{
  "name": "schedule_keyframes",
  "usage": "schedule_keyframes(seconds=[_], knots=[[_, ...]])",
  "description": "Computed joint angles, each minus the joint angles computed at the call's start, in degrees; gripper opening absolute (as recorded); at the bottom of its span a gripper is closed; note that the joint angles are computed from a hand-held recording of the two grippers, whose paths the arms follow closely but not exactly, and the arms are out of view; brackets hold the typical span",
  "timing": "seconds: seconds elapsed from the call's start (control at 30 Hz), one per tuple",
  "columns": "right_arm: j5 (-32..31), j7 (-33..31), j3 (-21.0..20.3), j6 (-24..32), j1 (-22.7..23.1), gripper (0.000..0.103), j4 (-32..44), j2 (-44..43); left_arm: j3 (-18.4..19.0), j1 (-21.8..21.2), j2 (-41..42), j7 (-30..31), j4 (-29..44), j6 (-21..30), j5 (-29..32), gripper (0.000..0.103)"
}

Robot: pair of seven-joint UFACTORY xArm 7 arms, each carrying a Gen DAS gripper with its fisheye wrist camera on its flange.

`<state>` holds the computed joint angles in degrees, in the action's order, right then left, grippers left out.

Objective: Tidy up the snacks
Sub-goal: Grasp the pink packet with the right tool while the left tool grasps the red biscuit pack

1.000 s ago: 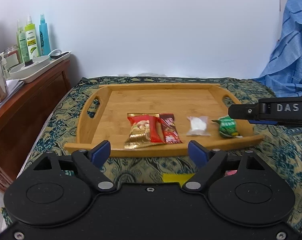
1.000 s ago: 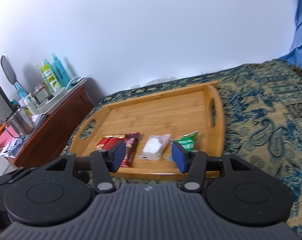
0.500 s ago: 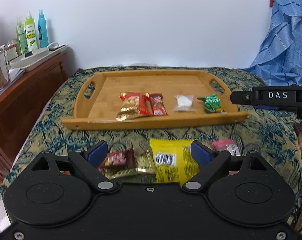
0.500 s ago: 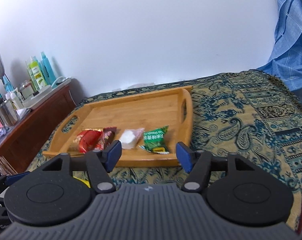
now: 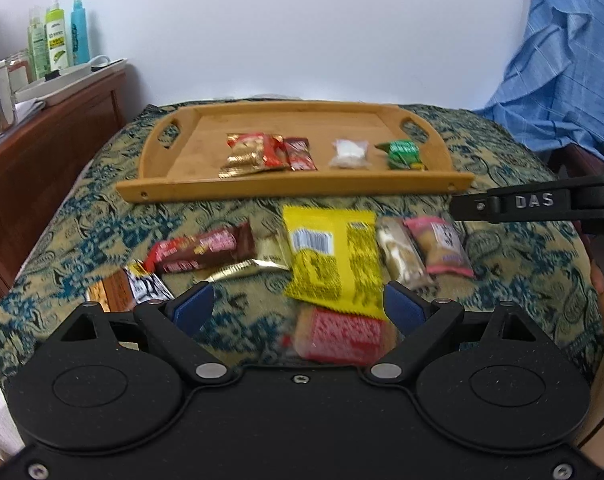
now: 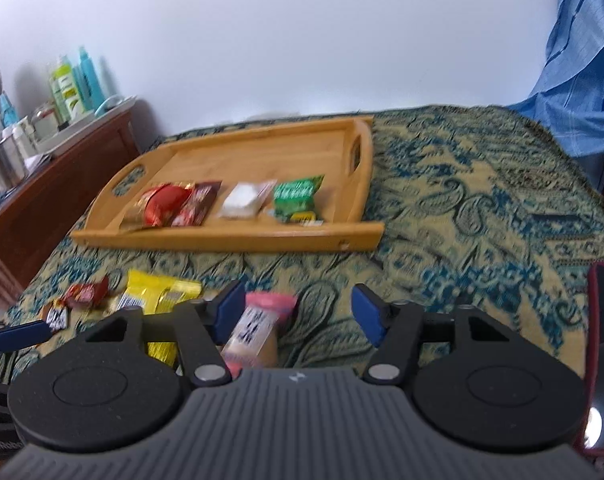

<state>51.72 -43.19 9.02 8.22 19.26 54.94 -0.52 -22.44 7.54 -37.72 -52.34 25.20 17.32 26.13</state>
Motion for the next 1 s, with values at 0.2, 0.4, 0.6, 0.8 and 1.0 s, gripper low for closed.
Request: schedule_keyframes(seconds=[0.2,0.4,0.6,0.8,1.0], knots=[[-1.8,1.6,0.0,2.2,0.1,0.055,-0.7,-0.3,-0.2,-1.9,0.2,1.0,-1.3,-1.7,-0.2,0.091],[-3.0,2.2,0.0,3.2,0.3,0.053,-0.7,-0.1,-0.9,-2.2,1.2,2.2,-1.7,-3.2,-0.3,0.091],[-1.7,1.5,0.1,4.1,0.2,0.053,-0.2,0.1,-3.2,-0.4,2.4,2.4,-1.1,-4.1,1.4,0.091],[-1.1,0.7,0.3,5.8,0.0,0.053,0.2,0.3,-5.5,1.4,3.5,0.9,-0.5,-4.4,3.0,0.088],[-3.0,1.2,0.6,6.0,0.1,0.053,0.0,0.5,-5.9,1.8,4.0,-1.4,-0.1,-3.4,4.4,0.081]])
